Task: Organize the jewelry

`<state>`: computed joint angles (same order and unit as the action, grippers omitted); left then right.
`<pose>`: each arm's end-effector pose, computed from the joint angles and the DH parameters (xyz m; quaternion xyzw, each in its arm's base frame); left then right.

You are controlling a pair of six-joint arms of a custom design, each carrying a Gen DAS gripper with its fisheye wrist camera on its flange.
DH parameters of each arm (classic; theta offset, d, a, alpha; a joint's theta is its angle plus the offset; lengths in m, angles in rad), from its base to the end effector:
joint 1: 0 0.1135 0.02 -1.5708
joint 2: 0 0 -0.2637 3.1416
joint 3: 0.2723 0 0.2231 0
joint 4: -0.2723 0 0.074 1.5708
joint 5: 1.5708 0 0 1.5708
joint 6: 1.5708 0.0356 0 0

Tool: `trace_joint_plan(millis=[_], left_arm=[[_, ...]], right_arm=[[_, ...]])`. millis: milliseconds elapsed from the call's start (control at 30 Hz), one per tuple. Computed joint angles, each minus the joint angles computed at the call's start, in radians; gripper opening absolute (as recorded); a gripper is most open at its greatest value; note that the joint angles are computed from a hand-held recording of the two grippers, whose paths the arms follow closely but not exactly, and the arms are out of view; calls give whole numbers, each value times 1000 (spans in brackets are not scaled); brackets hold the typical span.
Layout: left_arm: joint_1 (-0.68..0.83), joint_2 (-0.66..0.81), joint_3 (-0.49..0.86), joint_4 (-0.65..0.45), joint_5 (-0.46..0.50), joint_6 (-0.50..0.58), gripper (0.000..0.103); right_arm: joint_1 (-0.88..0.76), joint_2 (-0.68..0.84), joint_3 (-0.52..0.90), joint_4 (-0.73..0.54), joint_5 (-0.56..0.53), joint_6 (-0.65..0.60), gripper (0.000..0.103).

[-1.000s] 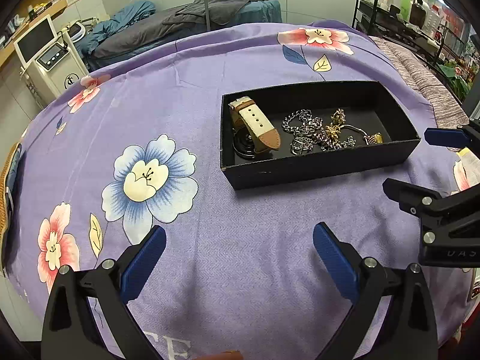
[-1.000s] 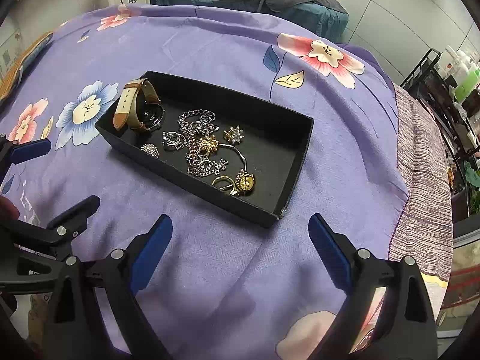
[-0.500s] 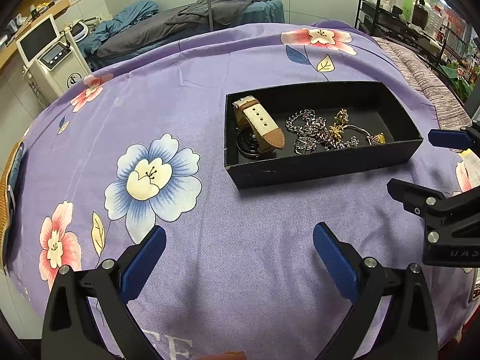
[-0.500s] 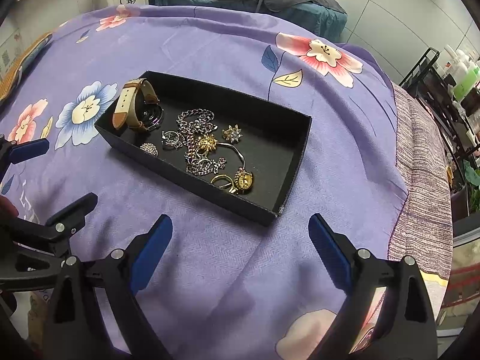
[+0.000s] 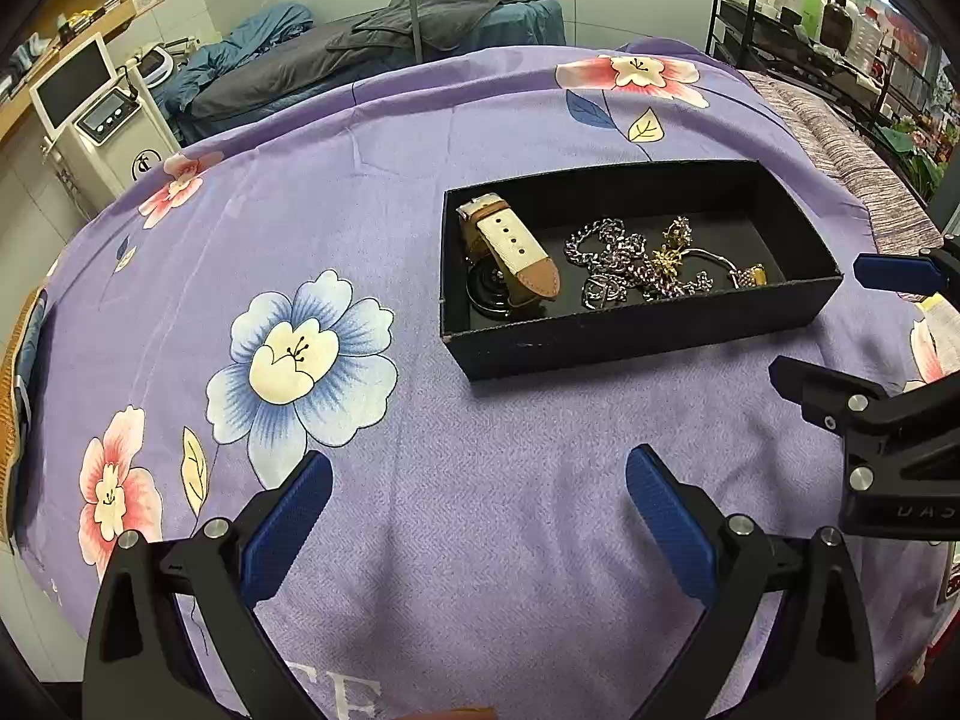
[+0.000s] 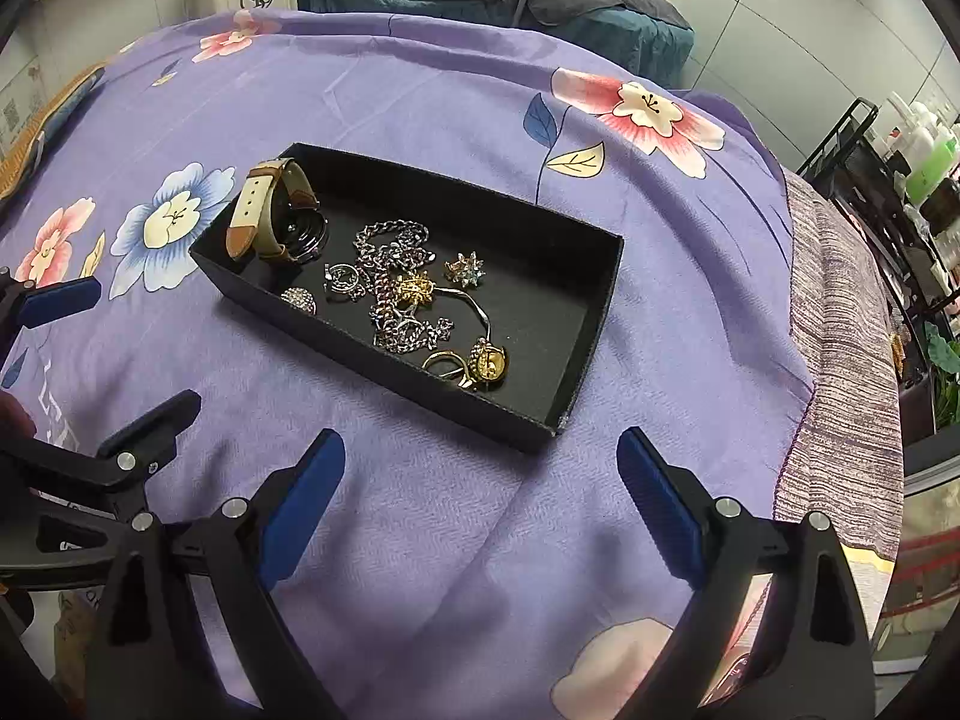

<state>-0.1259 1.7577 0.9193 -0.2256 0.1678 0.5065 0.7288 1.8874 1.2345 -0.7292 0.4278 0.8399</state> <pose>0.3070 -0.0449 0.1576 0.3199 0.9103 -0.0324 0.2607 0.2554 0.2082 0.1767 0.0740 0.9703 -0.0846 0.2144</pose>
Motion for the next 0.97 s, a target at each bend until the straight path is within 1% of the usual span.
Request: trace_joint_plan(millis=[333, 533, 733, 967], left_arm=[[-12, -3, -10, 12, -12, 7, 97], [-6, 2, -5, 3, 7, 3, 97], [-11, 1, -8, 12, -12, -1, 97], [-9, 3, -8, 14, -14, 0, 97]], right_arm=[[-1, 0, 2, -4, 0, -3, 91], [-7, -3, -1, -2, 4, -6, 91], [-4, 6, 10, -21, 21, 3, 91], [-4, 12, 13, -21, 17, 2, 91]])
